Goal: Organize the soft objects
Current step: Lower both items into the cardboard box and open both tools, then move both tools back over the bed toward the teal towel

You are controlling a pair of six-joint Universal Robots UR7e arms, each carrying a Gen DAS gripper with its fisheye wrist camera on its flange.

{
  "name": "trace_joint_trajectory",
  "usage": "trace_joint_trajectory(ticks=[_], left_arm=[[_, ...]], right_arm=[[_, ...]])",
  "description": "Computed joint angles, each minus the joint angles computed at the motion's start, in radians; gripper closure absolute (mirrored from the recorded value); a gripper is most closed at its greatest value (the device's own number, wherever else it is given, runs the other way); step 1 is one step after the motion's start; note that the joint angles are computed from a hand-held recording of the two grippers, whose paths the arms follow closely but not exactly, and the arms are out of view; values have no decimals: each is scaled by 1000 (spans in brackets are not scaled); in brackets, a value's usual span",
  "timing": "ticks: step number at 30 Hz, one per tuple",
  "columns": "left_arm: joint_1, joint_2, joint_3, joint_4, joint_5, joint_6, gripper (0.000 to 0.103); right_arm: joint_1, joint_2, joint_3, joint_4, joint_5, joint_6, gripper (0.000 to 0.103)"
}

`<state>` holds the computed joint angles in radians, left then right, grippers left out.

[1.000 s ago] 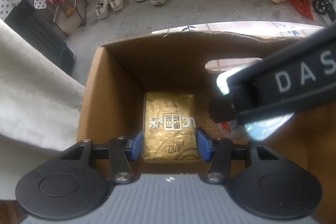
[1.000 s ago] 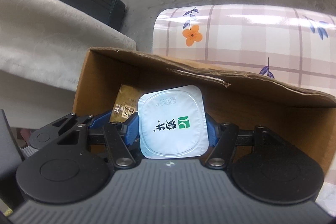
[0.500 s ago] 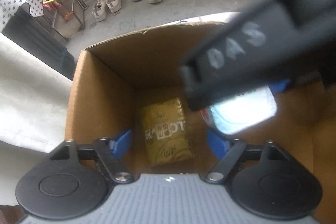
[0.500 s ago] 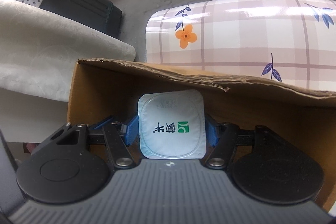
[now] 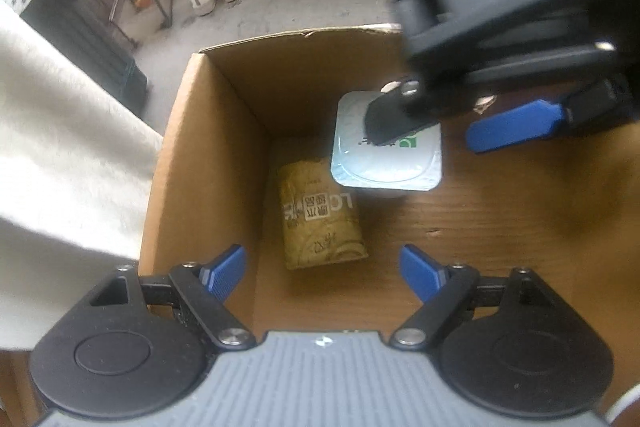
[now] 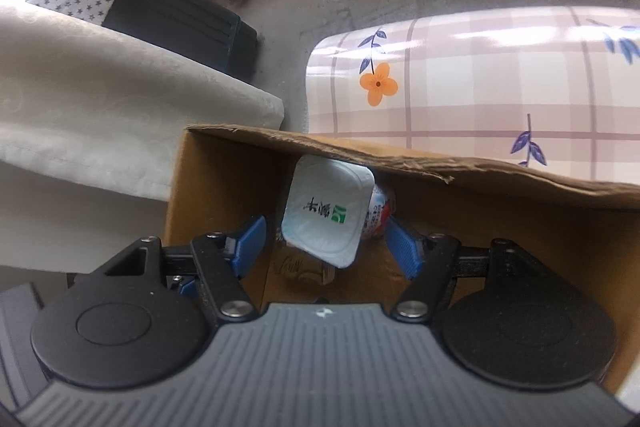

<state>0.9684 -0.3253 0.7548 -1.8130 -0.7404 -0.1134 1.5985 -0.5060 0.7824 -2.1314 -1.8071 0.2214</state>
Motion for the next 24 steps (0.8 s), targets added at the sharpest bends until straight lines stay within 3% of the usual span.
trace_joint_trajectory(ticks=[7,18,21,24], left_arm=[[-23,-69,65,-12,-61,-128,17],[-123,-188,201,-43,-59,-345,17],[-168,-222,250,-24,-43,-453,17],[-222,-243,276,76,-32,-605,17]], right_arm=[[6,-156,172,-86,82,-45,33],[-39,-478,510,-220,229,-80,28],[-70,-591,623,-229,276,-61,28],[-106,-719,732,-206,313,-54,28]])
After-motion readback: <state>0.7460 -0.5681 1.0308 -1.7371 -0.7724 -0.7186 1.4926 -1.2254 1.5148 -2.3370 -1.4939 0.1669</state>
